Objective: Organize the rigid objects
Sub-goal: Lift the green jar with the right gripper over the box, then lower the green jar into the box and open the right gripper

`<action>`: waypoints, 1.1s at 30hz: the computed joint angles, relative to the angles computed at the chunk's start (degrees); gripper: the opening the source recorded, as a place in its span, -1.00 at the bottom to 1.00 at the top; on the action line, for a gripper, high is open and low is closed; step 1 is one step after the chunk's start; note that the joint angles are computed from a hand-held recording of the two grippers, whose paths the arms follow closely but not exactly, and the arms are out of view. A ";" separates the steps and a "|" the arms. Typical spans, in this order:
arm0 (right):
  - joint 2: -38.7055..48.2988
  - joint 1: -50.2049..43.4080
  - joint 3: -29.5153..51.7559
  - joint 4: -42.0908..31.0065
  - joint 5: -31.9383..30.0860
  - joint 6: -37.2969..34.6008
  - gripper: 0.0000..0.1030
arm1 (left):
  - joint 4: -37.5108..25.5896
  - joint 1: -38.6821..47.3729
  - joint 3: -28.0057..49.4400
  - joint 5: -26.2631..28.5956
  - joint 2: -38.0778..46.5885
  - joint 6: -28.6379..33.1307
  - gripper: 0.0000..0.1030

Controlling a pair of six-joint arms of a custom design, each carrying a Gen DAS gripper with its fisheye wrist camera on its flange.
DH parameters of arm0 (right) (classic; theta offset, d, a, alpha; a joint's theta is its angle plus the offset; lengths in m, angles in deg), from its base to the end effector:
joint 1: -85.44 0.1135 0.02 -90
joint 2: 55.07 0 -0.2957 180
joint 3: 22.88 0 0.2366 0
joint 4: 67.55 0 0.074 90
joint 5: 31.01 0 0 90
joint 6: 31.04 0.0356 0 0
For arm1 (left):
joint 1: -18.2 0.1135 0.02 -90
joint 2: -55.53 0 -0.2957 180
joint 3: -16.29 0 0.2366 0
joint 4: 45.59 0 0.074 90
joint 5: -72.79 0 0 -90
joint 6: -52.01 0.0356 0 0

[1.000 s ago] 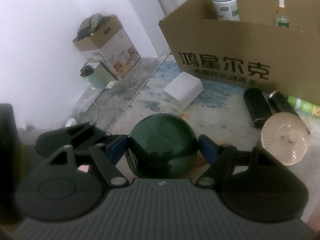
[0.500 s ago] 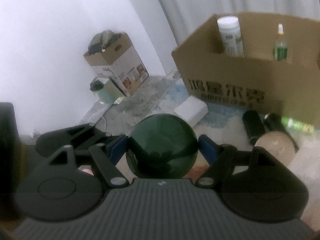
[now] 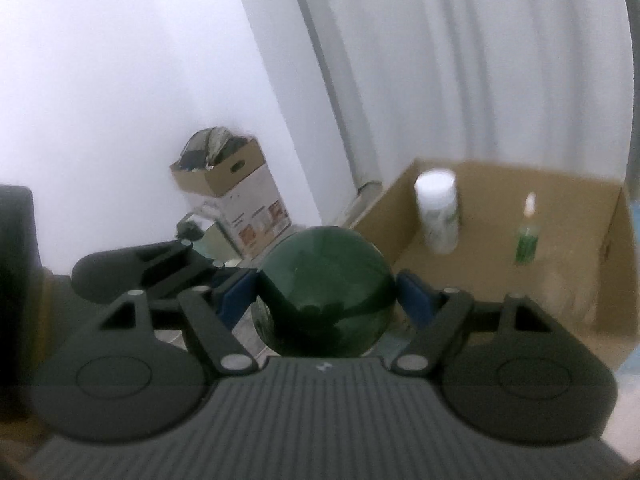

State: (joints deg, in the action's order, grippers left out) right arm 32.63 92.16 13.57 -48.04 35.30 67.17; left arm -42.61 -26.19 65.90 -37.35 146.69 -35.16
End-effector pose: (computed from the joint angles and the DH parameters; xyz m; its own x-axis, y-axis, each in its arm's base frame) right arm 0.2435 0.0431 0.1684 -0.5809 0.0632 -0.8115 -0.3673 0.8693 0.3306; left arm 0.2137 -0.1920 0.1852 -0.4221 0.4780 -0.7703 0.4858 0.8366 0.2530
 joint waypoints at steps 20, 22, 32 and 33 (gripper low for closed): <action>38.66 -9.38 57.30 -48.39 -6.70 -10.44 0.50 | -31.74 15.57 51.10 21.84 37.49 -2.83 0.50; 41.44 -9.09 60.86 -51.58 -6.85 -11.00 0.50 | -33.63 15.65 53.07 22.12 39.16 -3.31 0.50; 51.58 -8.50 75.37 -62.91 -7.79 -13.77 0.50 | -40.41 16.89 59.33 22.56 44.28 -2.22 0.50; 52.64 -8.58 76.87 -63.99 -7.99 -13.87 0.50 | -41.26 16.98 60.41 22.74 45.02 -2.03 0.50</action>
